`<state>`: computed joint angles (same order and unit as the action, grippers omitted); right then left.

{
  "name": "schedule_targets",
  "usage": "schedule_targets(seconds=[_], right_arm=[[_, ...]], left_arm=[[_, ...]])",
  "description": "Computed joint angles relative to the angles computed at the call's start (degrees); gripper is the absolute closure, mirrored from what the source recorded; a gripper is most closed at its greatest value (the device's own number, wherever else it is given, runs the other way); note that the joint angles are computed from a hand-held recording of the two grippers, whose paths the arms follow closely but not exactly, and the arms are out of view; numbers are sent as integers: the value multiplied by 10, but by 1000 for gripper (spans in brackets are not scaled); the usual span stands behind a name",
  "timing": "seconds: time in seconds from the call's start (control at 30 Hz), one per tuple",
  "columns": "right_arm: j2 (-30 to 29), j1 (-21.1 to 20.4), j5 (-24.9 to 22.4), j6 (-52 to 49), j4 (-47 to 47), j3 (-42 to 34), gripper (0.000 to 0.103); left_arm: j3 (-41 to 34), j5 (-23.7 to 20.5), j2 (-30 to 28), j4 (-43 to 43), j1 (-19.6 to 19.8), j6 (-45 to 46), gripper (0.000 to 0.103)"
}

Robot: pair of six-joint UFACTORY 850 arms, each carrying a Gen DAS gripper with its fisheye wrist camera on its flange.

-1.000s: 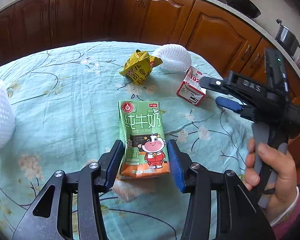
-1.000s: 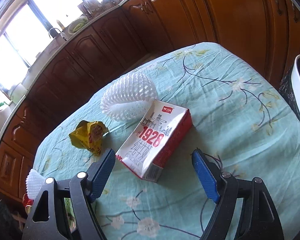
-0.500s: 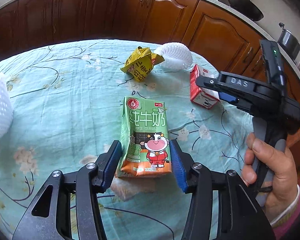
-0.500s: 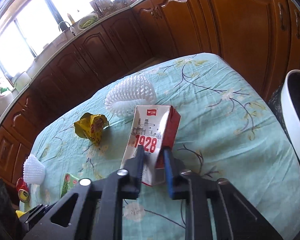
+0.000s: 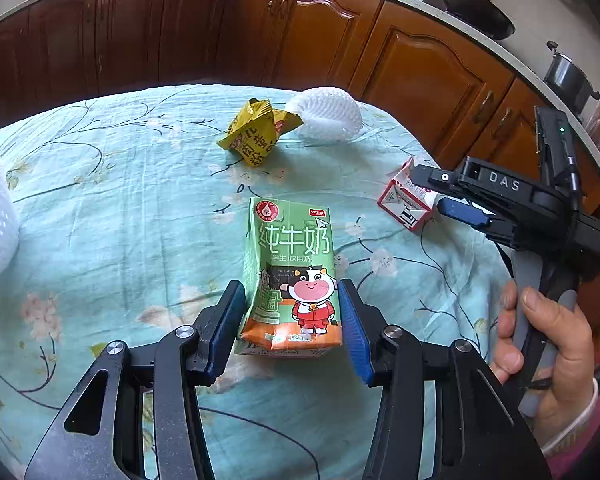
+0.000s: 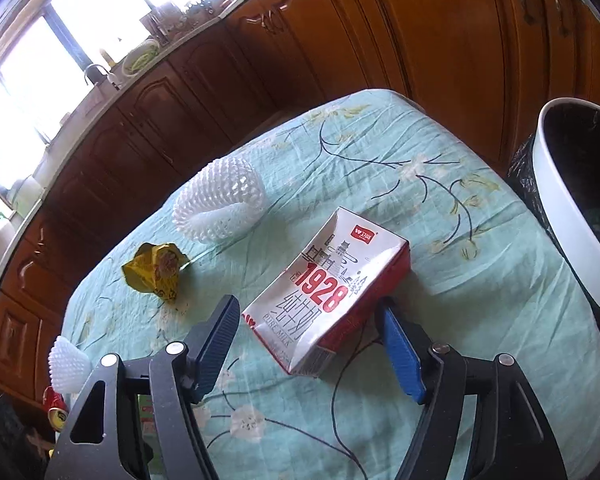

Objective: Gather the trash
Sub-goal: 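Grasp the white-and-red carton with the right tool while the left tool grasps the green milk carton, then carry both cartons over the trash bin and release them inside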

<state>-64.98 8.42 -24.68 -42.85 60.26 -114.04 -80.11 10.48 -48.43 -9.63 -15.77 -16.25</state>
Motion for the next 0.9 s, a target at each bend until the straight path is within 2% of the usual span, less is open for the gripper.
schedule_targets(seconds=[0.07, 0.13, 0.17, 0.23, 0.27, 0.3, 0.43, 0.73, 0.9], right_arm=[[-18, 7, 4, 59, -51, -29, 22], [-23, 12, 22, 66, -66, -36, 25], [-24, 13, 26, 60, -65, -37, 30], [-24, 8, 18, 30, -44, -36, 47], [-21, 7, 14, 32, -57, -34, 63], [-18, 6, 11, 29, -66, -29, 66], [10, -5, 5, -55, -25, 18, 68], [93, -39, -17, -342, 232, 160, 68], [121, -59, -42, -426, 309, 211, 68]], left_arm=[[3, 0, 2, 16, 2, -21, 56], [2, -2, 1, 21, 1, -26, 56], [2, -2, 1, 15, 0, -18, 56], [2, 0, 2, 8, -2, -7, 56], [2, 1, 3, 6, -3, -3, 56], [2, 2, 3, 5, -4, -1, 56], [2, 5, 3, 39, -4, -35, 56], [-9, 7, -1, 154, -2, -147, 56], [-30, 2, -6, 173, -14, -155, 56]])
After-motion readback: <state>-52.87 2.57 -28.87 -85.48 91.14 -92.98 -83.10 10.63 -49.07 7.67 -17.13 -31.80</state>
